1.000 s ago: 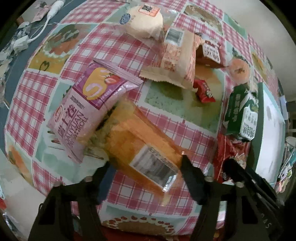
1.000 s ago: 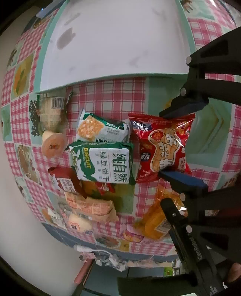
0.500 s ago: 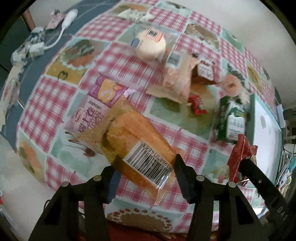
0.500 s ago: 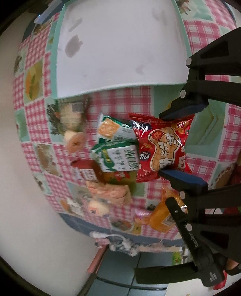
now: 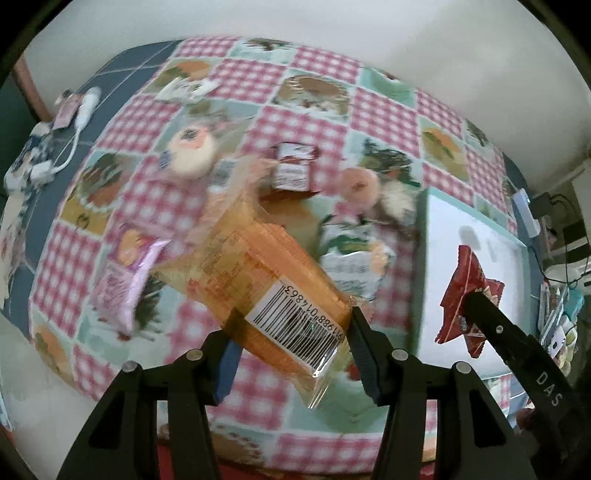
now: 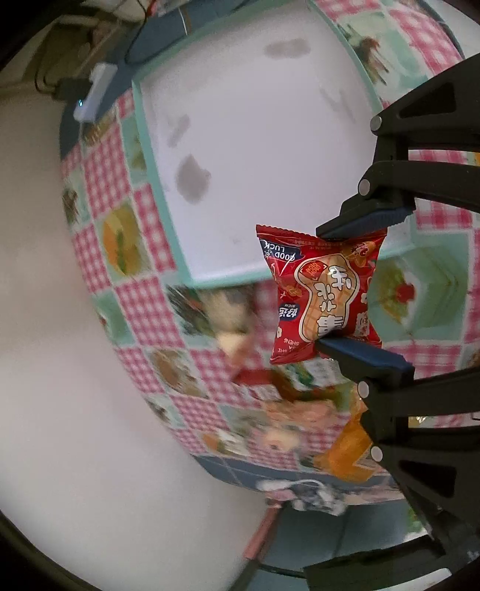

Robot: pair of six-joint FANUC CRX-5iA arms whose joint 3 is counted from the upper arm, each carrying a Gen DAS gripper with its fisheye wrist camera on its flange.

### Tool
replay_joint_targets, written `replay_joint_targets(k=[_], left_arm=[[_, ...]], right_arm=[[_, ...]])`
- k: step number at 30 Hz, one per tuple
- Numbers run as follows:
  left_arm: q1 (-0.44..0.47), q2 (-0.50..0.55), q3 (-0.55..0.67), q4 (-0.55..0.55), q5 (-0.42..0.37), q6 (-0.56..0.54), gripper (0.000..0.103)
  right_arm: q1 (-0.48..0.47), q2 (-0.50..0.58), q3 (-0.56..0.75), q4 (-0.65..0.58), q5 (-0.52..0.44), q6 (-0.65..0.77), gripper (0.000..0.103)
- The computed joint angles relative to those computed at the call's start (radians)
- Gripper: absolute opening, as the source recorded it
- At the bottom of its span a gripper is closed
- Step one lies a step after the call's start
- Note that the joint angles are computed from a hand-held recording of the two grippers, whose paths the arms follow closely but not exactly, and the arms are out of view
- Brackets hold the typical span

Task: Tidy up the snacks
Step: 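Carry both packets over the white tray and open both tools to release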

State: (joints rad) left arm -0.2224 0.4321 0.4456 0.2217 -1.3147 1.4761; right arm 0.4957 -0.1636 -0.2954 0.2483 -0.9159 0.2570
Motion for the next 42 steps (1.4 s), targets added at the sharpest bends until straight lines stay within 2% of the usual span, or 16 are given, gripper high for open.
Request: replay_joint_targets(k=[9,18,31,37,38,39,40,42], left_arm=[[-0.095,0.102,0.143,-0.002,-0.057,0.013,0.056],[-0.167,0.186,0.280,-0.010,-0.107,0.007,0.056],[-0.235,0.315,0.446,0.015,-0.131,-0.016,0.056],[-0.251,0.344,0.477,0.044,-0.112,-0.021,0.057],[-0.252,0.344,0.473,0.050,-0.107,-0.023,0.058],[-0.254,0.343,0.469,0.050,-0.104,-0.024,0.063],[-0.255,0.344,0.471,0.044,-0.105,-0.021,0.073],[-0.253,0.343,0.467,0.046,-0.104,-0.018,0.079]], right_arm=[[-0.080,-0.011,-0.030,0.052,-0.054,-0.117,0.056],[-0.212,-0.022,-0.050,0.003,-0.047,-0.166,0.056],[-0.308,-0.009,-0.053,0.043,-0.068,-0.190,0.057],[-0.331,0.012,-0.049,0.044,-0.098,-0.197,0.058],[-0.334,0.016,-0.048,0.040,-0.097,-0.194,0.058],[-0.338,0.018,-0.047,0.036,-0.095,-0.190,0.058],[-0.340,0.020,-0.046,0.034,-0.097,-0.189,0.058],[-0.337,0.023,-0.044,0.041,-0.114,-0.193,0.058]])
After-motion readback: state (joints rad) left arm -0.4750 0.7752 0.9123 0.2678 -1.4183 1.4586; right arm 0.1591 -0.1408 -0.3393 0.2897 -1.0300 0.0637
